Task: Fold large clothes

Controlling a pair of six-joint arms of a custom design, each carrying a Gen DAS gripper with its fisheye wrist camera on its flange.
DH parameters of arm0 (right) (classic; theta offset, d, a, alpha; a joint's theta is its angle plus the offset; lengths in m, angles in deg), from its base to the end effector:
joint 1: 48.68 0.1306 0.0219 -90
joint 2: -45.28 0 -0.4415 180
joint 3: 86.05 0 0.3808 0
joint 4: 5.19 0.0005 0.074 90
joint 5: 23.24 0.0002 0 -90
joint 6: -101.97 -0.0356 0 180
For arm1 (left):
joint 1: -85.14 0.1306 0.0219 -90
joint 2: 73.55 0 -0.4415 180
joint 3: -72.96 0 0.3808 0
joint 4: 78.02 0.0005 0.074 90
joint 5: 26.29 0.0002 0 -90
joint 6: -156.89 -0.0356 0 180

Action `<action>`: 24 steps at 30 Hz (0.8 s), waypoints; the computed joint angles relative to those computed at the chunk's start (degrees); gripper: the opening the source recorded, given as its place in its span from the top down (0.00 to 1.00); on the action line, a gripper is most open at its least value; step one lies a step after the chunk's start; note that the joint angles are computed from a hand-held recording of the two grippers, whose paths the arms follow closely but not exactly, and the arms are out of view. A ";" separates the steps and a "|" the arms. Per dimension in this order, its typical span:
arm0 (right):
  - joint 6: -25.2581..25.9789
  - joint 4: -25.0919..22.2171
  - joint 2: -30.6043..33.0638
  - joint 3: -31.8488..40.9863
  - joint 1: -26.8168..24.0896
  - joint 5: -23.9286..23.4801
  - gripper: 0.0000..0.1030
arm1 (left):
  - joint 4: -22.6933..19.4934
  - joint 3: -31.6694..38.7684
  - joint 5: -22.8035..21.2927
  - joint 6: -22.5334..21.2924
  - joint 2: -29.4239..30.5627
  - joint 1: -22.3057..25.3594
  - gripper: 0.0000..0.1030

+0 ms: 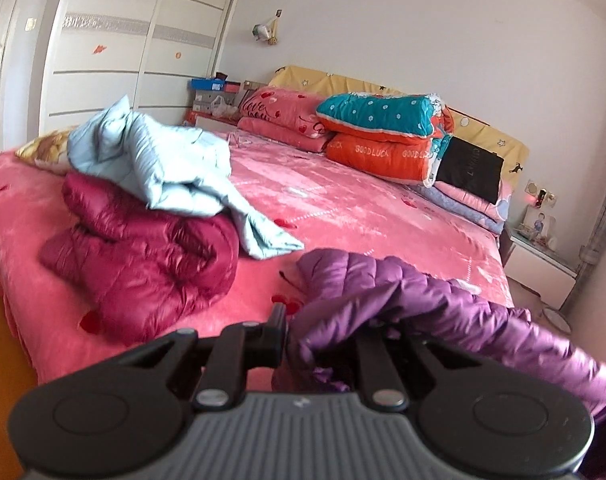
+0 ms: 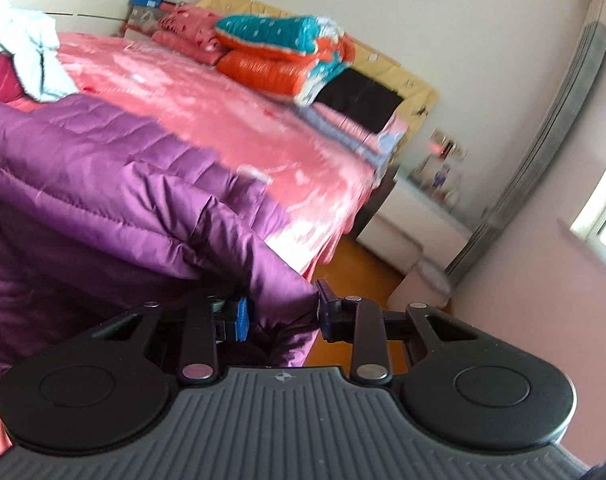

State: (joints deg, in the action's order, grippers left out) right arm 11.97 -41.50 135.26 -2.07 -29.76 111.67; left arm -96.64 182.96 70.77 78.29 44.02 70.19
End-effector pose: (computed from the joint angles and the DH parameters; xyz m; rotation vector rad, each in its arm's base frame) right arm 0.4564 0.1293 0.4654 0.0334 2.1477 -0.7079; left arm 0.6767 -0.1857 0.4234 0.1420 2.0442 -0.4135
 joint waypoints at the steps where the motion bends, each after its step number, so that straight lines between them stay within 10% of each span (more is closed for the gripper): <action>1: 0.98 1.10 0.42 0.49 -0.38 0.28 0.64 | -0.51 1.40 -0.53 -0.43 0.81 -0.21 0.88; 13: 4.56 6.89 12.63 10.45 -8.23 -4.47 0.51 | -11.63 23.42 -7.82 -6.35 16.15 -2.77 0.77; 18: 2.65 4.26 16.50 13.98 -9.72 -5.60 0.10 | -14.61 29.68 -8.40 -6.41 19.91 -2.89 0.52; 24: -3.66 2.84 18.61 16.38 -11.17 -4.25 0.03 | -9.96 25.71 -8.14 -10.26 17.09 -2.47 0.22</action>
